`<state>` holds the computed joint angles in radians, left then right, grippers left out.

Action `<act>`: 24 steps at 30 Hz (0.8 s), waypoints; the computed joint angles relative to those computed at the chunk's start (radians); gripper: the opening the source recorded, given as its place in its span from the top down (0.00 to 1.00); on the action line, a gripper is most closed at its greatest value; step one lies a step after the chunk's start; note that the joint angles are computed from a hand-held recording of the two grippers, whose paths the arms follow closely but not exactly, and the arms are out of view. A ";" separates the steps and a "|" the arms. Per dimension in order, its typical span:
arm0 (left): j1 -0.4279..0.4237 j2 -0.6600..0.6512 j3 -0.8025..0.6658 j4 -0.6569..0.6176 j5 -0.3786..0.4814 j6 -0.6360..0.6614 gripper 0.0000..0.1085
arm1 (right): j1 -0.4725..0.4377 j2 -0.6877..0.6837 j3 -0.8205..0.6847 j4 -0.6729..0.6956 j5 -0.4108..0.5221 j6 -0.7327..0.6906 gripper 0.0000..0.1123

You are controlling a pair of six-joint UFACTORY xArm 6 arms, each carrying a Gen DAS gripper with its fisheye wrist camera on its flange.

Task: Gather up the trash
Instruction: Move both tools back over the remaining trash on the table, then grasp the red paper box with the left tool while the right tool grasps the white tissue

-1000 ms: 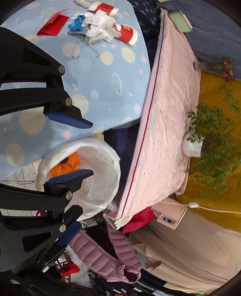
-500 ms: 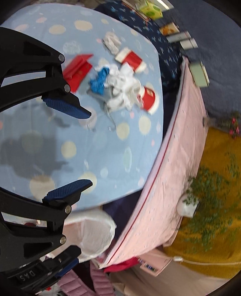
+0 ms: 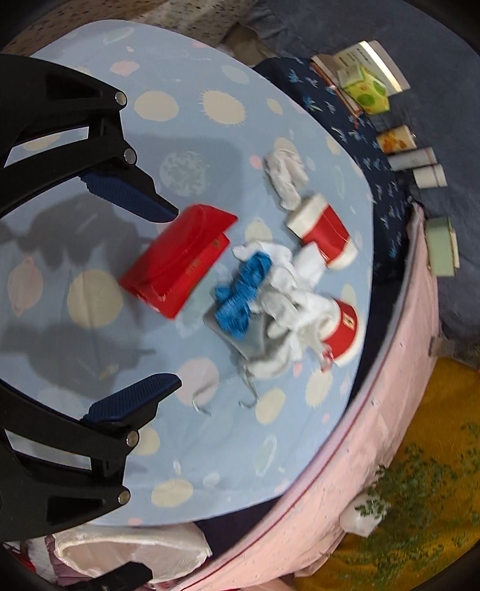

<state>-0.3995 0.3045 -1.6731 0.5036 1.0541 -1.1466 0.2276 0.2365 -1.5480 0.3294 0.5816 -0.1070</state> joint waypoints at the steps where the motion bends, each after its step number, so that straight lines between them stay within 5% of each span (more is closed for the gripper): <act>1: 0.005 -0.001 0.012 -0.002 -0.002 -0.007 0.27 | 0.005 0.004 -0.003 -0.004 0.002 0.002 0.54; 9: 0.049 -0.008 0.096 -0.050 -0.089 -0.017 0.29 | 0.045 0.044 -0.044 -0.019 0.035 0.003 0.54; 18: 0.087 -0.049 0.180 -0.111 -0.172 0.032 0.76 | 0.089 0.086 -0.097 -0.029 0.067 -0.006 0.54; 24: 0.118 -0.099 0.233 -0.139 -0.210 0.046 0.97 | 0.119 0.122 -0.143 -0.035 0.088 -0.005 0.54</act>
<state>-0.2818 0.2057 -1.4398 0.3644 0.8446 -1.1011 0.3466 0.3581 -1.6910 0.2948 0.6698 -0.1119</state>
